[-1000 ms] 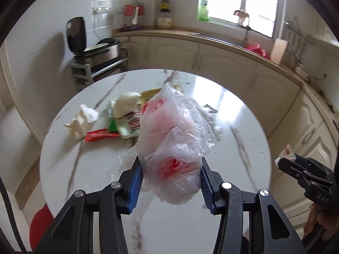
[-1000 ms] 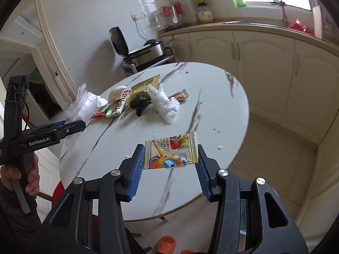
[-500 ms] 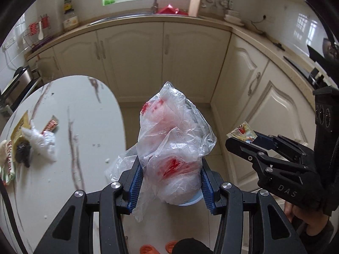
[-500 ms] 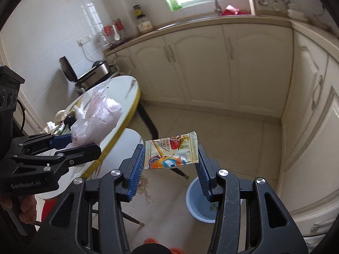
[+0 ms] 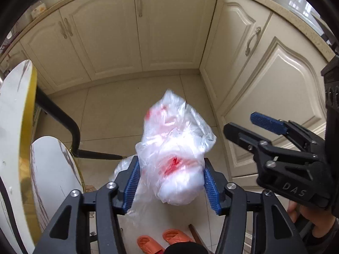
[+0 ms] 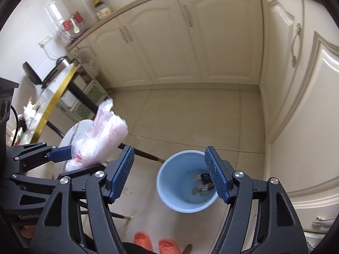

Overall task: Collect trash
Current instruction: 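Carry both items to the blue bin and open both tools over it, then bring both tools back over the table trash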

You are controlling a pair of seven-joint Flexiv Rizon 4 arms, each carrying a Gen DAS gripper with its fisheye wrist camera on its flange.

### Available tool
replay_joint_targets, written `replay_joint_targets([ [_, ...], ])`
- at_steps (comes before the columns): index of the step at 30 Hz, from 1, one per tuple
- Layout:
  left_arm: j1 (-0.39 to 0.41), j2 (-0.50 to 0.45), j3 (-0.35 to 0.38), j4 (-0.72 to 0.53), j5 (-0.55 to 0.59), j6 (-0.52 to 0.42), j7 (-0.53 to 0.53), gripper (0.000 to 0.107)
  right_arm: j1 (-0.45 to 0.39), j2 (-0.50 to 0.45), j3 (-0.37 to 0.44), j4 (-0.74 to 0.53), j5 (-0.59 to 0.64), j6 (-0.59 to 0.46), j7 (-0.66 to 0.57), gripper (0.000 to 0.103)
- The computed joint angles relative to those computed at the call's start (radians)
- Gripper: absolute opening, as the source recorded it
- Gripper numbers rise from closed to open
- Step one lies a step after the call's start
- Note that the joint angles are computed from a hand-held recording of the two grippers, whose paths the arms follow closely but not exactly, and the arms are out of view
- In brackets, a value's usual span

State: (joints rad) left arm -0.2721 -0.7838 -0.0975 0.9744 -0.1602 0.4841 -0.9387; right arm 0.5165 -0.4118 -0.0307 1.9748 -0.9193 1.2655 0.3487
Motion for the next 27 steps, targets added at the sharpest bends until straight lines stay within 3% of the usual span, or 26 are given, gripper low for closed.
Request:
replay_joint_targets([
  [1,-0.006,-0.009,0.004,-0.014,0.009,0.0,-0.002,0.068,0.001,0.007,-0.006,0.012,-0.01,0.008,0.017,0.067],
  [3,-0.008,-0.004,0.001,0.006,0.015,0.04,0.011,0.074,0.002,0.022,-0.008,0.026,-0.023,0.001,0.034,0.068],
  [10,0.026,0.097,-0.012,0.145,-0.018,0.127,0.041,0.077,-0.022,0.067,0.016,0.052,-0.075,-0.012,0.07,0.068],
  [14,0.07,0.21,-0.027,0.3,-0.072,0.221,0.075,0.08,-0.016,0.093,0.047,0.026,-0.094,-0.062,0.059,0.069],
  [20,0.152,0.369,-0.034,0.491,-0.197,0.357,0.15,0.091,0.018,0.092,0.093,-0.091,-0.101,-0.16,-0.025,0.074],
  [27,0.239,0.493,0.007,0.631,-0.326,0.449,0.217,0.096,0.099,-0.012,0.108,-0.329,-0.037,-0.248,-0.213,0.076],
])
